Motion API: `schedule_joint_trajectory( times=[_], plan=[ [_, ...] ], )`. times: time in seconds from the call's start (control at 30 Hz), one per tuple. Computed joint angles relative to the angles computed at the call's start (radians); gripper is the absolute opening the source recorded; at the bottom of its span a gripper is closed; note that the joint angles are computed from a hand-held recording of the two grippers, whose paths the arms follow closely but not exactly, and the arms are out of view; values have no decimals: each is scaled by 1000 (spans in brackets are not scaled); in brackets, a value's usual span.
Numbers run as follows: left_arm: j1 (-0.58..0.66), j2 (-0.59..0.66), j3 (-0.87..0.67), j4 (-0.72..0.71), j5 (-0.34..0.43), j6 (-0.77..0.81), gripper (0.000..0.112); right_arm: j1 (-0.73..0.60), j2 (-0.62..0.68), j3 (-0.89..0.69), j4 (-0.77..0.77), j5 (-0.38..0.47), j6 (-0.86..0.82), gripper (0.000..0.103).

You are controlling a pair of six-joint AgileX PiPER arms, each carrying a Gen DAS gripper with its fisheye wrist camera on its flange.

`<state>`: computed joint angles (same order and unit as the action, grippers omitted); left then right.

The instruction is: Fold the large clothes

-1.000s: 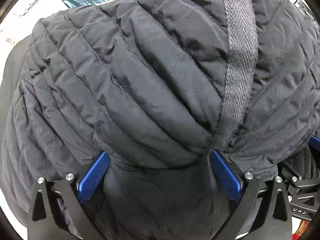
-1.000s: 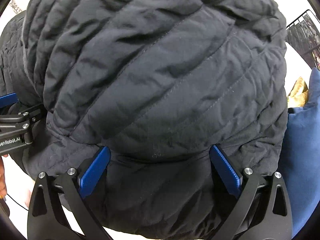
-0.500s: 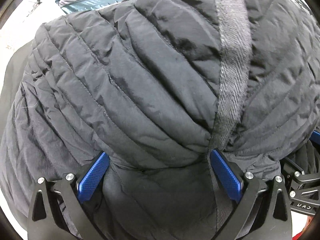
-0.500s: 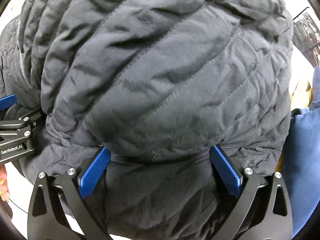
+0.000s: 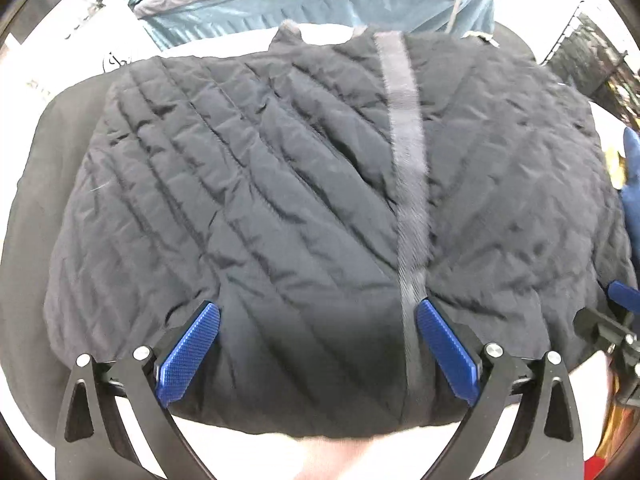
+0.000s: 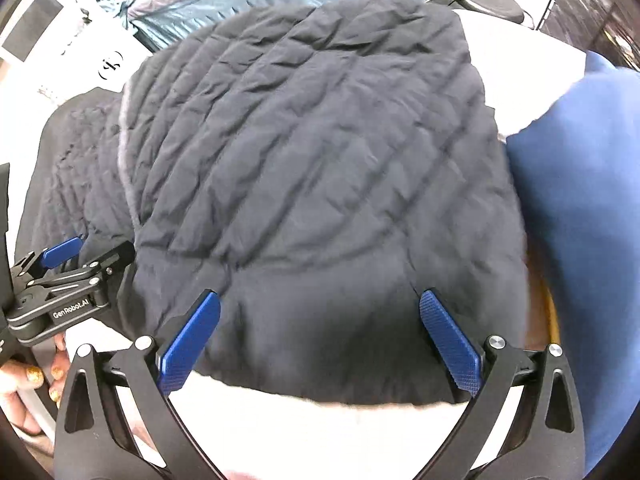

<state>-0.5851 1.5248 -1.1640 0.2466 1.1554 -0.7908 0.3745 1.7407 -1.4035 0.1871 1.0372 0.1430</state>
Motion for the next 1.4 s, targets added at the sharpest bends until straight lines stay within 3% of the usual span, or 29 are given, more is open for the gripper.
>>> schedule_joint_trajectory(
  times=[0.23, 0.37, 0.5, 0.63, 0.77, 0.87, 0.97, 1.13, 1.4],
  plan=[
    [16, -267, 186, 2, -27, -49, 97, -73, -200, 238, -6, -97, -50, 98],
    [215, -434, 302, -43, -61, 67, 97, -157, -234, 256, 44, -112, -97, 98],
    [531, -524, 324, -122, -75, 319, 97, -231, -200, 232, 140, -82, -184, 98],
    [825, -489, 306, -305, -100, 588, 97, -247, -155, 236, 175, -92, -210, 98],
    [943, -383, 288, -377, -136, 734, 97, -201, -168, 265, 153, -87, -207, 98],
    [1079, -299, 289, -511, -147, 932, 97, -172, -187, 326, 116, -109, -136, 98],
    [1174, -184, 290, -648, -122, 1076, 98, -242, -184, 410, 213, -117, -110, 98],
    [1236, -24, 268, -801, -113, 1182, 98, -349, -147, 471, 372, -127, -213, 98],
    [1092, 131, 175, -791, -200, 1135, 98, -316, -77, 467, 415, -231, -268, 98]
  ],
)
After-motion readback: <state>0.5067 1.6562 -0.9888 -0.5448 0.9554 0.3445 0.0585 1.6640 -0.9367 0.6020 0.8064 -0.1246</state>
